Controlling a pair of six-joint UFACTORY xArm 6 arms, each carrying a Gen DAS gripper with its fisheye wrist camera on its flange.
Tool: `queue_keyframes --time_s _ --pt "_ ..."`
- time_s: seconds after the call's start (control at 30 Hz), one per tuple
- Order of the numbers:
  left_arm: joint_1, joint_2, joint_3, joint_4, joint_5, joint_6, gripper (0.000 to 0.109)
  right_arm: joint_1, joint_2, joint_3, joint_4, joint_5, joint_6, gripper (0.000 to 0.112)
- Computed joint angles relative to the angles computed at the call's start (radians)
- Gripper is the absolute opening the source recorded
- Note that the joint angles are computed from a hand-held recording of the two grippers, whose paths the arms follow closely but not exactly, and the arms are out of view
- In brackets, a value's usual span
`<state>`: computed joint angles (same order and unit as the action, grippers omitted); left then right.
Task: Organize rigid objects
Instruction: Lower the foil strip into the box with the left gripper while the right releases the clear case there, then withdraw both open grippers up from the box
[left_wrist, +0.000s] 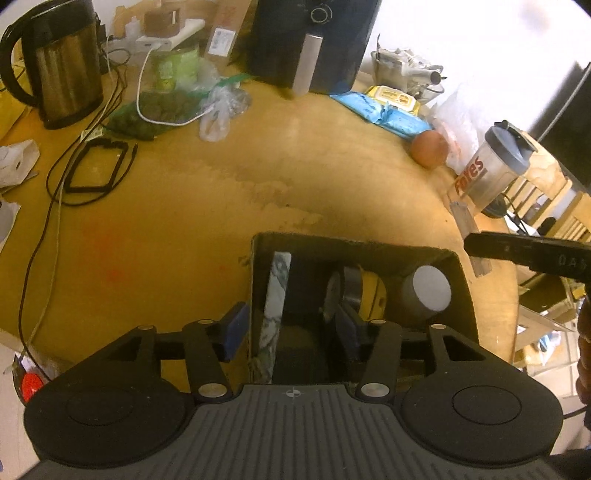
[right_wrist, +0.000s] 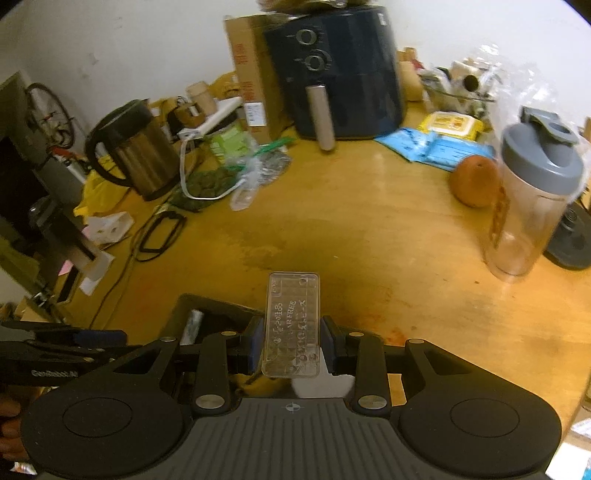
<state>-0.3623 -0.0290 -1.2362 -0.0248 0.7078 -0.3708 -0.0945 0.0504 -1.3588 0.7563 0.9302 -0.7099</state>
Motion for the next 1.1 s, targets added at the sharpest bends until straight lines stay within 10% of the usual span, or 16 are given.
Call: queue_keyframes --time_s 0.27,0.4,0.5,1.1 --pt "-0.006 -0.034 0.029 0.039 0.012 -0.055 0.051 0.030 0.002 -0.022 -0.016 0.073 -0.079 0.038" --pt "-0.007 -0.043 0.036 0.039 0.017 -0.067 0.052 0.078 -0.028 0.032 -0.158 0.012 -0.074 0.089" --pt "-0.009 -0.051 0.040 0.052 0.021 -0.076 0.063 0.075 -0.045 0.052 -0.138 0.022 -0.082 0.098" --pt "-0.047 -0.034 0.007 0.189 0.054 -0.094 0.099 0.086 -0.119 0.163 -0.234 -0.158 0.054 0.103"
